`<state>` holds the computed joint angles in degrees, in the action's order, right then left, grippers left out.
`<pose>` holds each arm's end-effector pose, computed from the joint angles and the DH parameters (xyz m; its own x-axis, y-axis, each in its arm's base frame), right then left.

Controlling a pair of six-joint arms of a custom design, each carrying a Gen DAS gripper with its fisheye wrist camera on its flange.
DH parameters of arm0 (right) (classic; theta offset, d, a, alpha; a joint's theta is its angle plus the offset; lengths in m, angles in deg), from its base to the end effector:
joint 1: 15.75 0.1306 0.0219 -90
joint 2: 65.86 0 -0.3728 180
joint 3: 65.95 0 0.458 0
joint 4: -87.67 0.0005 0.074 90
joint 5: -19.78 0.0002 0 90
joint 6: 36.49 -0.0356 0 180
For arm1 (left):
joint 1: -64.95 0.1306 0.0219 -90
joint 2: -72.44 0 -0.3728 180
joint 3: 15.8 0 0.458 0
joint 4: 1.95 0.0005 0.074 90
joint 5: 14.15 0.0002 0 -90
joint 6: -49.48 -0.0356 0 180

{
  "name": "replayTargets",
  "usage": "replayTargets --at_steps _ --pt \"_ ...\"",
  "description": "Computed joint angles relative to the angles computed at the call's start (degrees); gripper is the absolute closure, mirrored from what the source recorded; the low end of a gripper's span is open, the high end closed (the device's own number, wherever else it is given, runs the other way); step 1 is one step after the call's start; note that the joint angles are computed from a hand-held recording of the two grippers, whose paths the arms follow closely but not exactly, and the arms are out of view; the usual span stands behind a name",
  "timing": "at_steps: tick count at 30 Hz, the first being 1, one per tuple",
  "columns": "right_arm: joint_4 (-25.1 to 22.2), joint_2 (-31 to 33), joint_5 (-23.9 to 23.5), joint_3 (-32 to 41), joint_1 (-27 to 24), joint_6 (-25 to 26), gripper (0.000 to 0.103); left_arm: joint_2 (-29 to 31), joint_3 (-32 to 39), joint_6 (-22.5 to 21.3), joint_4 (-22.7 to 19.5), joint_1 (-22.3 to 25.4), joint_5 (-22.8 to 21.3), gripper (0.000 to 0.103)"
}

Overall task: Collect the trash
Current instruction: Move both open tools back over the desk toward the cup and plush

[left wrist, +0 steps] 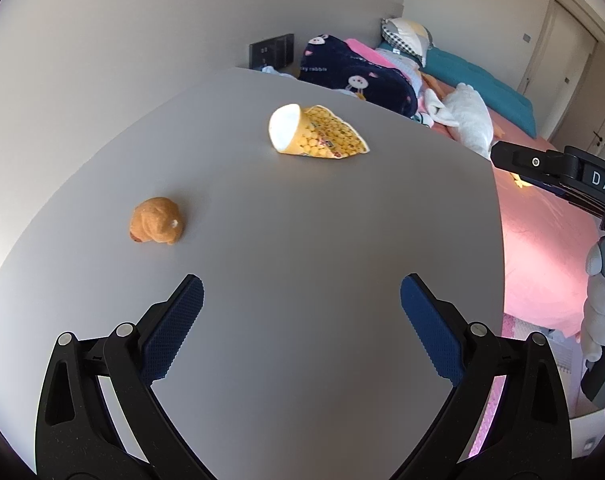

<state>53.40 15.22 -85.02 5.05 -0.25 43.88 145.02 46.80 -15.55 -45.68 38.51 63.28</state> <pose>0.4722 0.1399 0.3428 -0.7368 -0.0365 -0.6751 -0.3156 0.9017 0.2957 0.3843 -0.1830 0.3192 -0.7890 -0.0678 -0.6106 -0.0153 0.9957 -0.0908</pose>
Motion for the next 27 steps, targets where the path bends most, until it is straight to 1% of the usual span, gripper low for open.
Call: replayTargets --at_steps 9,16,19,27 --pt "0.2 4.1 0.9 3.5 3.6 -0.4 0.029 -0.9 -1.4 -0.1 0.4 5.2 0.9 0.007" --pt "2.1 7.2 1.2 5.4 5.5 -1.4 0.029 -1.1 -2.6 -0.4 1.5 8.8 0.8 0.007" --pt "3.2 8.8 0.0 6.6 6.3 -1.0 0.029 -0.8 -2.8 -0.4 2.4 10.5 0.3 0.007" --pt "1.2 13.2 1.0 11.3 8.9 0.9 0.029 2.8 -1.0 -2.7 3.9 14.0 1.1 0.009"
